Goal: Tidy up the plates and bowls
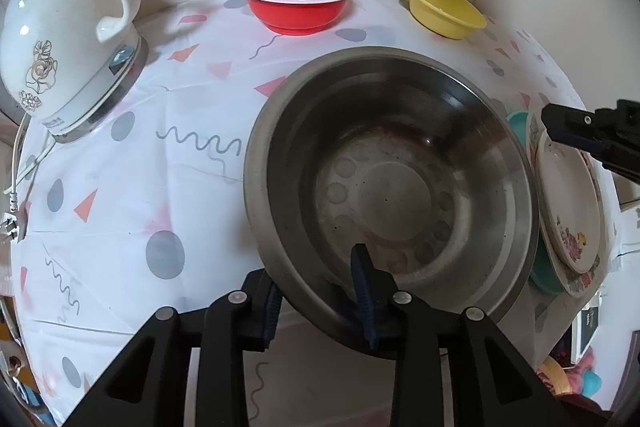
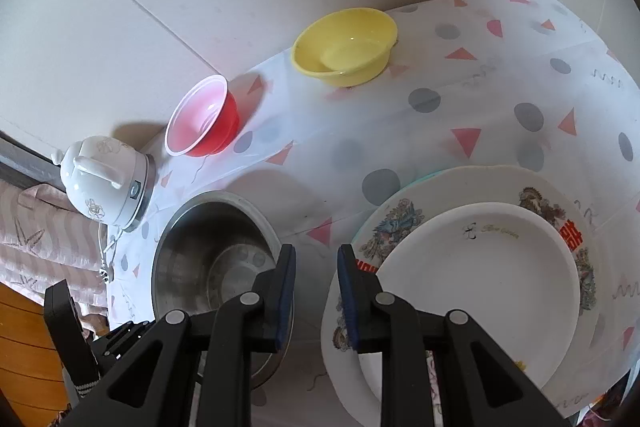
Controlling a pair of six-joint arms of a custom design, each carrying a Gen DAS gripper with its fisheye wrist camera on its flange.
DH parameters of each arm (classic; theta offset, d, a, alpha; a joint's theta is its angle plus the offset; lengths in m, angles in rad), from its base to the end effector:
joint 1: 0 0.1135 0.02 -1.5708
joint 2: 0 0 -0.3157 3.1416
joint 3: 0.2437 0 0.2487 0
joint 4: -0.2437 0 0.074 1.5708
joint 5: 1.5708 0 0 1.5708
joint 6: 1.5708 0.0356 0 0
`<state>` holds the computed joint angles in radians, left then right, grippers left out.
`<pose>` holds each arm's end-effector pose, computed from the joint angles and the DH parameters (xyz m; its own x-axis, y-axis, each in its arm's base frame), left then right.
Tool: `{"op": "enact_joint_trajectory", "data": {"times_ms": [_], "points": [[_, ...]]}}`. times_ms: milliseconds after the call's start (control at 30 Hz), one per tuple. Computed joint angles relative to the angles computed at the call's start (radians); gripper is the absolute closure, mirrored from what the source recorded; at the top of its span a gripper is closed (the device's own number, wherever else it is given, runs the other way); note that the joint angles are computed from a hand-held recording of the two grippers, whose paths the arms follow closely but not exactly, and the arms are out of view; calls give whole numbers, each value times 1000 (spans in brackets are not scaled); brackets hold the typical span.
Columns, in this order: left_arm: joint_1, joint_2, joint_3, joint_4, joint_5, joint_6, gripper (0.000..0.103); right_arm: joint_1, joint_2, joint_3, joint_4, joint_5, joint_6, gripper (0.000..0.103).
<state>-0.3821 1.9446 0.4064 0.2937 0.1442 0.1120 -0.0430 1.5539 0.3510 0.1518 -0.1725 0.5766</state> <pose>0.2191 -0.0935 0.0647 -0.8274 0.4517 -0.3337 0.5074 0.8559 -0.0994 0.2117 -0.0030 0.1309 -0.7503 0.5699 -0.3351 0.4369 0.8078 0.3956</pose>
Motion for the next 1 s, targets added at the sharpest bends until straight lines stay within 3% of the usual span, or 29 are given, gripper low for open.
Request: {"op": "enact_joint_trajectory", "data": {"times_ms": [167,300,567,1000], "points": [[33,-24,4,-14,9,-3,69,-20,15,11,0,-15,-22,80],[58,-52,8,-26,10,-16,54,-36,25,24,-5,-25,-40,80],[90,-89,44,-72,-2,-53,45,-75,47,48,-20,-48,-79,80],[2,-145,157,-158,-81,-109,29,-195,79,104,-61,-87,-172,79]]}}
